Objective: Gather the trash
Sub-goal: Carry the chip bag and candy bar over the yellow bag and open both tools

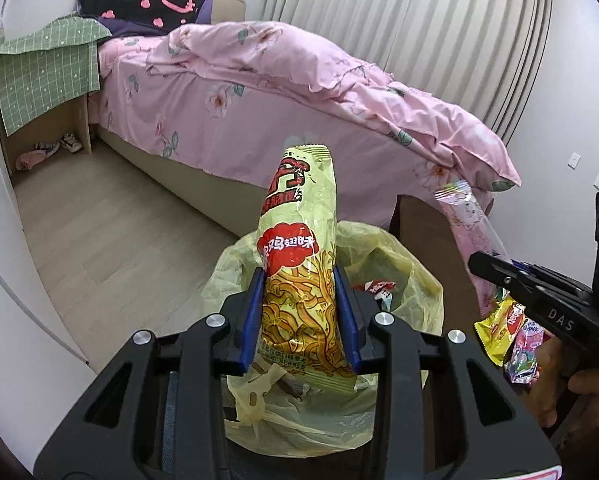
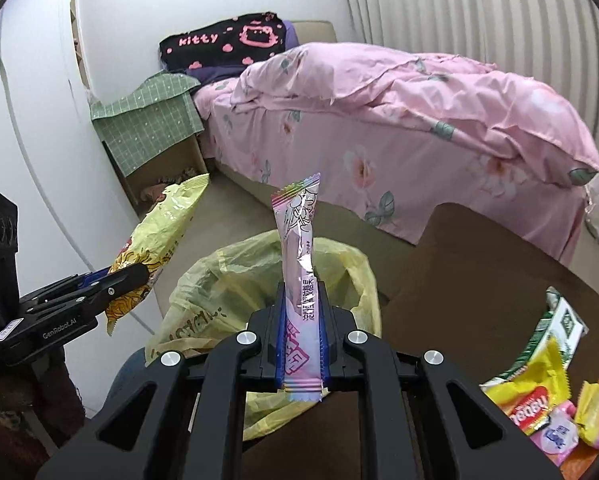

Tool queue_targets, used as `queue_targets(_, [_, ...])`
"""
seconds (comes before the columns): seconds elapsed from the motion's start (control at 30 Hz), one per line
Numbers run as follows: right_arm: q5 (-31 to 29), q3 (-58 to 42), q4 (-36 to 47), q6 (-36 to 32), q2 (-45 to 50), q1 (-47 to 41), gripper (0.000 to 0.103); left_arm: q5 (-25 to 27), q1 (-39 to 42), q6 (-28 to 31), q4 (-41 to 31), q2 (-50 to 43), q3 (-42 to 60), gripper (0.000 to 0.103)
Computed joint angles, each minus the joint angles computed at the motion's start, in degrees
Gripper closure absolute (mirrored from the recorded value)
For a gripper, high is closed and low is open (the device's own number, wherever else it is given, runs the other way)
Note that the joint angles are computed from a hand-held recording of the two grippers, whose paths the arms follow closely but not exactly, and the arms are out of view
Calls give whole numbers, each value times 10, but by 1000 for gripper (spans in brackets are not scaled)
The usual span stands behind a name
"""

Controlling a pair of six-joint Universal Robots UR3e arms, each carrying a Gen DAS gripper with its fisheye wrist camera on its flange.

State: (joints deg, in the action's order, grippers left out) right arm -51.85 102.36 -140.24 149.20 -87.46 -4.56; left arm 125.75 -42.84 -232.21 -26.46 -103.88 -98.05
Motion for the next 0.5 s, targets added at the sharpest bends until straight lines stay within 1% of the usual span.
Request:
queue_targets(0.07, [-15, -7, -9, 2, 20, 14, 90, -19, 8, 4, 6, -6, 0, 71])
queue_targets(0.17, [-24, -16, -15, 9, 44, 24, 90, -48, 20, 16, 19, -20, 2, 71])
queue_targets(0.33, [-27, -36, -11, 20, 79, 35, 90, -98, 50, 6, 36, -29, -11, 71])
queue_targets(0.5, [-20, -43, -30, 35, 103, 45, 90, -122, 67, 5, 34, -37, -6, 70])
